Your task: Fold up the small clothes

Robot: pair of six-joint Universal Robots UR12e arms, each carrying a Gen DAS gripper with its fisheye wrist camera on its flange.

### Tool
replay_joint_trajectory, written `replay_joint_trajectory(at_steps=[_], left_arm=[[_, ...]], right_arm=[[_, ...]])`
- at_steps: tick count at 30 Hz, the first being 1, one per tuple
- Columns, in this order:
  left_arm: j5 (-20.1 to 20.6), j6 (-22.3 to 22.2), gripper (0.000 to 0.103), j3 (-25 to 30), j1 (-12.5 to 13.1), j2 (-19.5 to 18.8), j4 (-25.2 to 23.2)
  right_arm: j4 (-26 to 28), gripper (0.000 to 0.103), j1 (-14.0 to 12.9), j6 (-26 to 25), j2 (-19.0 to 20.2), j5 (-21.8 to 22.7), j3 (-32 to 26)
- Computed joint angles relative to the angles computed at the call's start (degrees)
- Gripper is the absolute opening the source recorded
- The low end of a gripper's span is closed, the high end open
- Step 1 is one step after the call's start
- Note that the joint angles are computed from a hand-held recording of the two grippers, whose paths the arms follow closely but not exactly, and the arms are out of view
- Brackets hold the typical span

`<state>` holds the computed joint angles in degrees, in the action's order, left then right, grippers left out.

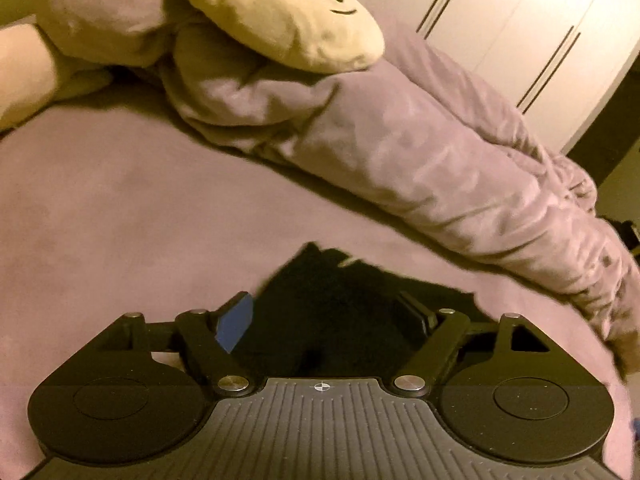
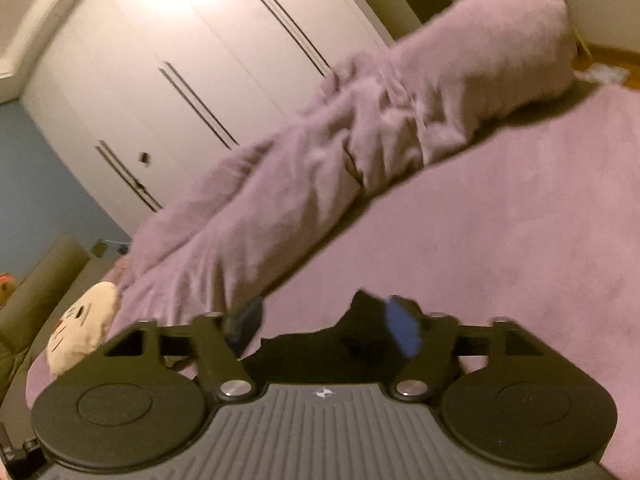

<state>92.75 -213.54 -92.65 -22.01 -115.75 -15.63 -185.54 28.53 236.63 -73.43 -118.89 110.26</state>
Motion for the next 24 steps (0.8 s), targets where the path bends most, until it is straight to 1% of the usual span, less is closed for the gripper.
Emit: replay_joint_trajectory(at_steps=[2, 3, 4, 6, 8, 9, 11, 12, 14, 15, 16, 17, 18, 19, 20, 21, 22, 24], left_arm=[[1.1, 1.5, 0.083, -1.9, 0.3, 1.0, 1.0], [0.9, 2.7, 0.085, -3.1, 0.7, 1.6, 2.0], [-0.1, 3.8, 0.087, -4.0, 1.0, 2.0, 2.2], [-4.1, 5.5, 0.089, -5.2, 2.0, 2.3, 2.6], [-6.9, 6.7, 0.089, -5.6, 2.5, 2.0, 2.7], [-8.5, 6.8, 0.089, -5.7, 2.8, 1.6, 3.4], [-11.5, 6.7, 0.089, -4.9, 3.2, 0.6, 3.1], [-11.7, 6.5, 0.089, -4.3, 3.1, 0.0, 3.1], [-11.4, 7.4, 0.082, -2.8, 2.8, -1.1, 2.3], [-11.0, 8.0, 0.071, -2.1, 2.6, -1.6, 1.7], [-10.0, 8.4, 0.057, -1.4, 2.3, -2.0, 0.6], [-9.2, 9.1, 0.05, -0.3, 2.1, -2.5, -1.3], [-9.2, 9.9, 0.04, 0.4, 2.0, -2.8, -2.7], [-8.7, 10.8, 0.036, 1.0, 1.8, -3.0, -3.5], [-7.6, 11.8, 0.031, 1.1, 1.4, -3.1, -3.2], [-6.7, 13.2, 0.02, 1.2, 1.1, -3.1, -2.3], [-6.0, 14.2, 0.018, 1.1, 0.9, -3.1, -1.4], [-6.4, 14.5, 0.019, 0.7, 0.9, -3.1, 0.9]], right_arm=[[0.5, 0.074, 1.1, -2.7, -0.9, -4.2, 1.3], [0.6, 0.074, 1.4, -4.6, -1.3, -5.3, 2.0], [0.8, 0.074, 1.4, -6.0, -1.6, -4.9, 2.7], [2.9, 0.074, 0.8, -8.3, -2.2, -1.2, 3.5], [3.3, 0.074, 0.4, -11.9, -1.5, 0.7, 3.3], [3.4, 0.074, 0.3, -13.2, -1.0, 1.5, 2.9], [3.9, 0.074, -0.3, -16.1, 0.2, 3.9, 1.7], [4.7, 0.074, -0.6, -17.8, 0.7, 4.8, 1.0], [7.6, 0.074, -1.0, -21.5, 1.7, 5.8, -0.8], [8.5, 0.07, -1.1, -22.8, 2.1, 6.3, -1.5], [9.9, 0.058, -1.3, -23.5, 2.3, 6.7, -2.1], [10.6, 0.05, -1.2, -24.0, 2.5, 6.4, -2.5], [11.1, 0.036, -1.2, -24.7, 2.7, 6.1, -2.7], [11.3, 0.021, -1.2, -25.3, 2.9, 5.8, -2.9], [11.1, 0.014, -1.3, -26.0, 3.0, 5.5, -2.9], [10.8, 0.01, -1.4, -26.3, 3.0, 5.5, -2.8], [10.1, 0.01, -1.6, -26.1, 2.9, 5.7, -2.5], [8.9, 0.012, -2.1, -25.9, 2.9, 7.0, -2.1]])
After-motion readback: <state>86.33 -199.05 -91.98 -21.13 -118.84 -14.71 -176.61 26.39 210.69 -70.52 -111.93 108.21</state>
